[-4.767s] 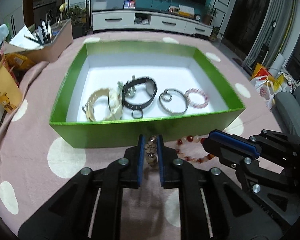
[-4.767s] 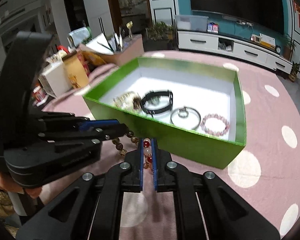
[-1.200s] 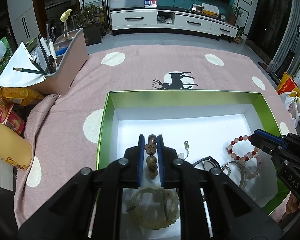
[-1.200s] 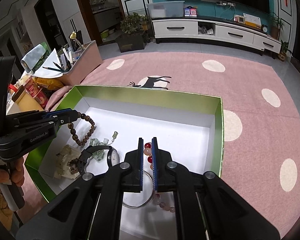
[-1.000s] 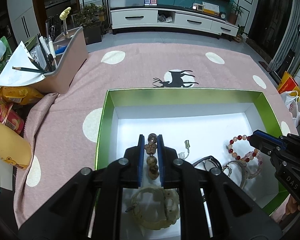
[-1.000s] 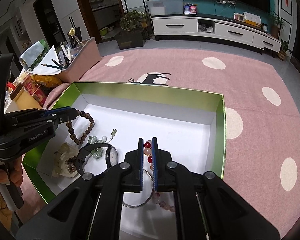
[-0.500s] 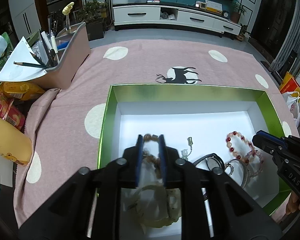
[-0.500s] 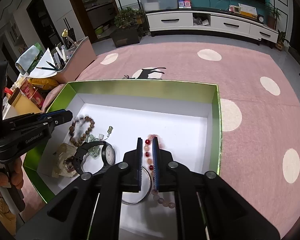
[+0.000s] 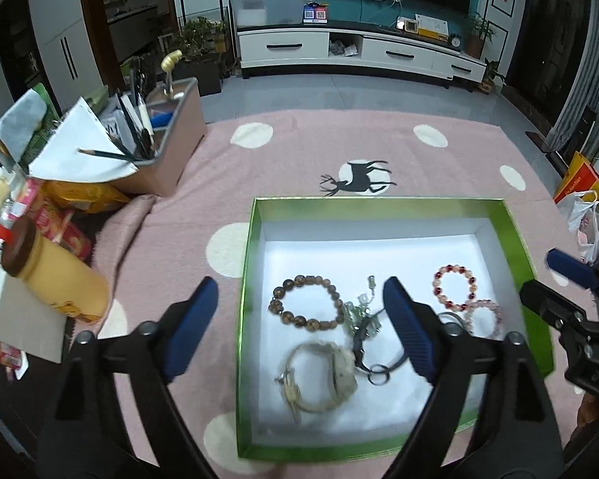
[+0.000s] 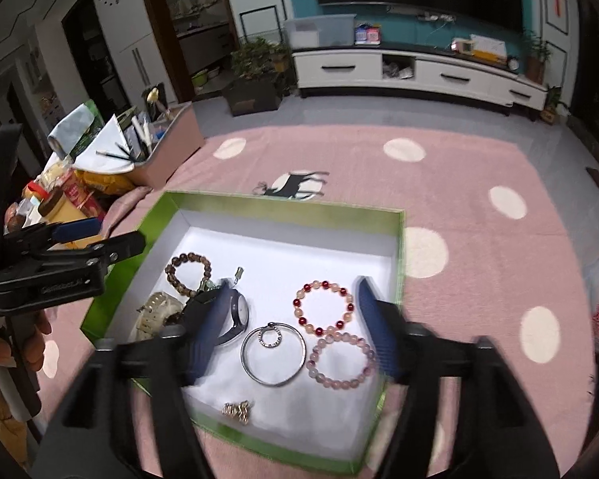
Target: Organize jewelry
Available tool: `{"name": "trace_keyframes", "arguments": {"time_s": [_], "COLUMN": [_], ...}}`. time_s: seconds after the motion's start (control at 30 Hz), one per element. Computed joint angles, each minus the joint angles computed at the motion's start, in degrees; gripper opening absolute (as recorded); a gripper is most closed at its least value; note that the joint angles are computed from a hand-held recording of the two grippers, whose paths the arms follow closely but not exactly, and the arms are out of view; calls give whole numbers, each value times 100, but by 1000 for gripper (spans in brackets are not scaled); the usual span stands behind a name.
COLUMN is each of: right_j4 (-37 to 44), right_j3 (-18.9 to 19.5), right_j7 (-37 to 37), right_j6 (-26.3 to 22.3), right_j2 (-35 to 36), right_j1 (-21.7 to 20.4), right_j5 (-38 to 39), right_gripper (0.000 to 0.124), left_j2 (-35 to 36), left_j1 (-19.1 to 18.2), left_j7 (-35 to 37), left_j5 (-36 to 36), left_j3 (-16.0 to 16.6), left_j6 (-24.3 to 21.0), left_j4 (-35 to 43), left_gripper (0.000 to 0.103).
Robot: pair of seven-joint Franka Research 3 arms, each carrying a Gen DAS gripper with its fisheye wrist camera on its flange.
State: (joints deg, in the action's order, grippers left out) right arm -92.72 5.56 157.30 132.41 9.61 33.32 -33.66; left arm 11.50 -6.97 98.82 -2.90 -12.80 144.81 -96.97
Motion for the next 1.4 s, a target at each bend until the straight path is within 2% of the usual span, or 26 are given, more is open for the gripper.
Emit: {"name": "trace_keyframes", "arguments": {"time_s": [0.13, 0.3, 0.43, 0.63, 0.83, 1.4], "right_j4": [232, 740, 1387, 2341, 2898, 3012], "right_j3": [57, 165, 218, 144, -55, -256], "right_j7": [134, 11, -198, -679, -936, -1021], "right_j6": [-551, -1364, -2018, -2602, -2841, -2856], "right_j2": [-148, -161, -30, 337, 660, 863], "right_j1": [67, 94, 237, 487, 696, 736], "right_j5": [-28, 256, 149, 70, 57, 351], "right_gripper": [102, 102, 102, 102, 102, 102], "left_j2": [-333, -653, -828, -866, -847, -624], "left_j1": [-32, -134, -140, -170, -209, -204], "left_j7": [-45, -404, -373, -422, -585, -770], "left_j5": [80, 478, 332, 239, 397, 561], "left_j3": [27, 121, 141, 164, 164, 156], "left_j6": [-178, -625, -884, -1263, -1297, -1395], "left_j4": [-69, 57, 208, 579, 707, 875], "left_gripper": [100, 101, 101, 101, 101, 101]}}
